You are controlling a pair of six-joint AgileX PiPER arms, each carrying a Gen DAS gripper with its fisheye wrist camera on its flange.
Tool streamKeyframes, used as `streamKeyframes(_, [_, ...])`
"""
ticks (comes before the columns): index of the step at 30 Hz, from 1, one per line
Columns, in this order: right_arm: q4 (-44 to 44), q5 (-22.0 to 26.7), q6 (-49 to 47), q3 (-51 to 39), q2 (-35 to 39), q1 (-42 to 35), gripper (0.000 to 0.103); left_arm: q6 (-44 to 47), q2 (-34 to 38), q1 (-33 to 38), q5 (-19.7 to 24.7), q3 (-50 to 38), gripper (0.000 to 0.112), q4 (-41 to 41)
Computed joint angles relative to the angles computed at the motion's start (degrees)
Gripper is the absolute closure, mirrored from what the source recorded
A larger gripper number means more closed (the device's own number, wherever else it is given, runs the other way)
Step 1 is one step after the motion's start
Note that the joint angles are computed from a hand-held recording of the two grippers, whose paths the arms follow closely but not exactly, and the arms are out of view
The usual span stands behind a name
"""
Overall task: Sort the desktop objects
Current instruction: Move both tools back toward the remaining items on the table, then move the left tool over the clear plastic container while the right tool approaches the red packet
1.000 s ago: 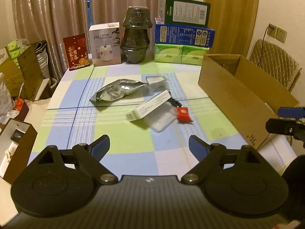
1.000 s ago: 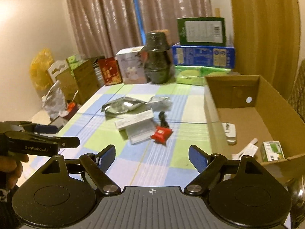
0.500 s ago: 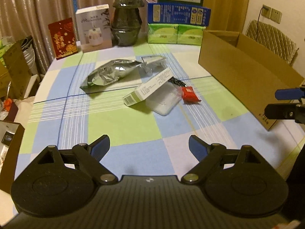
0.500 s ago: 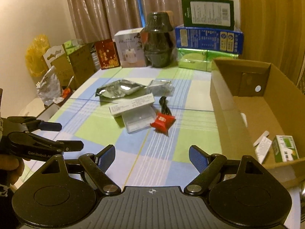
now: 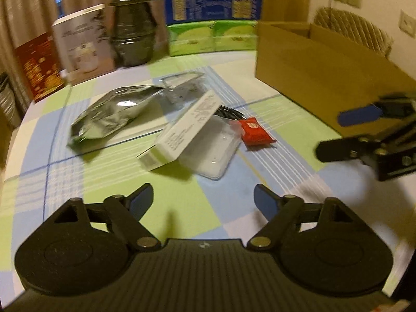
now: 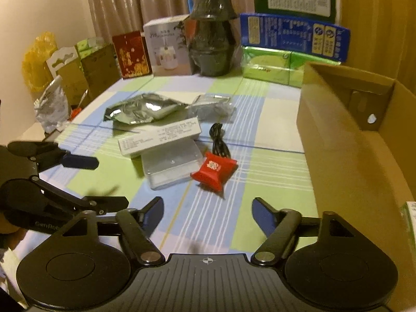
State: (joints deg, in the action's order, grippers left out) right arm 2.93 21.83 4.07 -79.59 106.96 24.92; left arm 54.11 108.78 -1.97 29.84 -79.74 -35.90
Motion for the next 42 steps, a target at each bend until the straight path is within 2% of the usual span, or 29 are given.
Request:
streamKeyframes(5, [1.49, 1.41, -2.83, -5.5, 5.48, -1.05, 0.039, 4.9, 3.96, -0.61, -0.13, -3.52, 0.033, -0.72])
streamKeyframes(13, [3.33, 3.45, -2.94, -12.52, 11.01, -2.24, 0.039, 2.37, 12.59, -0.04, 5.81, -15.3, 0.034, 0.09])
streamKeyframes(23, [4.06, 6.02, -2.02, -19.01, 15.44, -3.0, 0.039, 4.1, 19.26, 0.39, 9.42, -23.36, 0.037, -2.4])
streamKeyframes(28, [4.43, 7.44, -2.16, -21.39, 17.32, -3.14, 0.039, 6.68, 19.99, 0.07, 9.2, -23.78, 0.046, -4.61])
streamKeyframes(30, [4.54, 7.89, -1.94, -22.49, 18.15, -3.33, 0.04, 6.33, 20.11, -0.3, 9.16, -23.87, 0.054, -3.92])
streamKeyframes(33, [4.41, 8.67, -1.7, -23.77, 19.09, -3.44, 0.045, 6.22, 19.36, -0.61, 8.55, -22.86, 0.055, -2.99])
streamKeyframes(38, [1.32, 9.53, -0.57, -24.59, 19.75, -3.01, 0.054, -0.91, 17.11, -1.19, 7.24, -20.71, 0.055, 2.7])
streamKeyframes(42, [-0.02, 9.97, -0.79, -25.46, 20.58, -2.72, 0.059, 1.3, 15.61, -1.11, 7.4, -18.37, 0.054, 0.84])
